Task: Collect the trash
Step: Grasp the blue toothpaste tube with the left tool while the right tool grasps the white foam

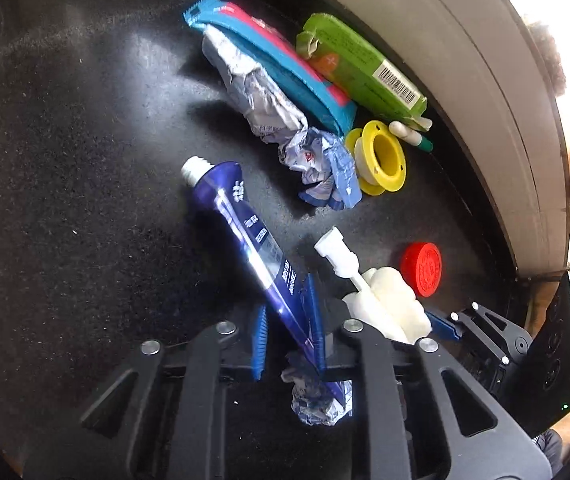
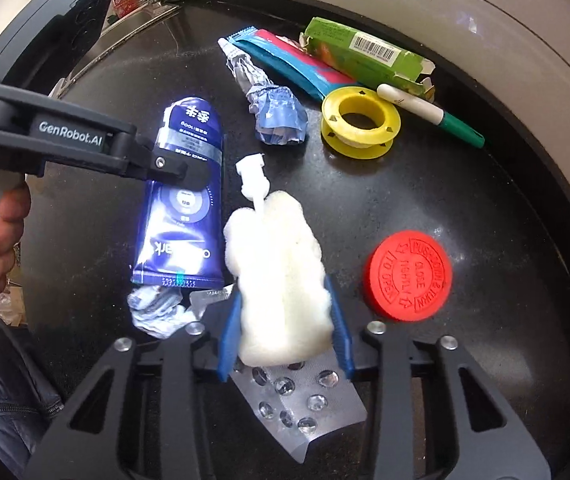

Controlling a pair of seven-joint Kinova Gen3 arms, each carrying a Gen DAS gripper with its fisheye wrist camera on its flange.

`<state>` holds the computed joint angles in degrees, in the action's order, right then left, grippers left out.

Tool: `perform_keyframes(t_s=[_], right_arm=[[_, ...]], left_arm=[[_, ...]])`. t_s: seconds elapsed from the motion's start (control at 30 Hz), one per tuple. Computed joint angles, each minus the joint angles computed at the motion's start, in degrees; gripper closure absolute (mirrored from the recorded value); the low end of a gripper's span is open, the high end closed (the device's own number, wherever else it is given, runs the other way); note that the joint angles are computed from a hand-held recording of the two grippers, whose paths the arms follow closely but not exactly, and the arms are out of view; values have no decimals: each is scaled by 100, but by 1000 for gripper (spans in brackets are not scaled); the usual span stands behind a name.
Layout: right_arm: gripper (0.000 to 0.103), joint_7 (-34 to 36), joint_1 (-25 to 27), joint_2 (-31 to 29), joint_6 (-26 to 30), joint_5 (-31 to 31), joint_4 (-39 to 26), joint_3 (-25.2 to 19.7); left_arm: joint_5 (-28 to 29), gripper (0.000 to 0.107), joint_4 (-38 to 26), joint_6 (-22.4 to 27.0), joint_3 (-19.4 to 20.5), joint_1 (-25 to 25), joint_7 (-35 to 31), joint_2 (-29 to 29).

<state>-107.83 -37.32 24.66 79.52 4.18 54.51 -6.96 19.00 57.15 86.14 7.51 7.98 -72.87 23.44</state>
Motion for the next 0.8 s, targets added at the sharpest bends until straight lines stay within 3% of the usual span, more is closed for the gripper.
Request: perform_keyframes(t_s=[0.17, 0.53, 0.8], right_arm=[[77, -628, -206, -213, 83, 246, -65, 100], [78, -2296, -1381, -235, 1045, 1386, -1291, 280], [78, -3004, -2196, -48, 1614, 1969, -1898, 433]], left_arm=[[15, 100, -64, 15, 48, -114, -560, -299], [-736, 100, -781, 768, -124, -131, -1905, -1024], [-587, 100, -721, 1069, -293, -512, -2694, -1500]])
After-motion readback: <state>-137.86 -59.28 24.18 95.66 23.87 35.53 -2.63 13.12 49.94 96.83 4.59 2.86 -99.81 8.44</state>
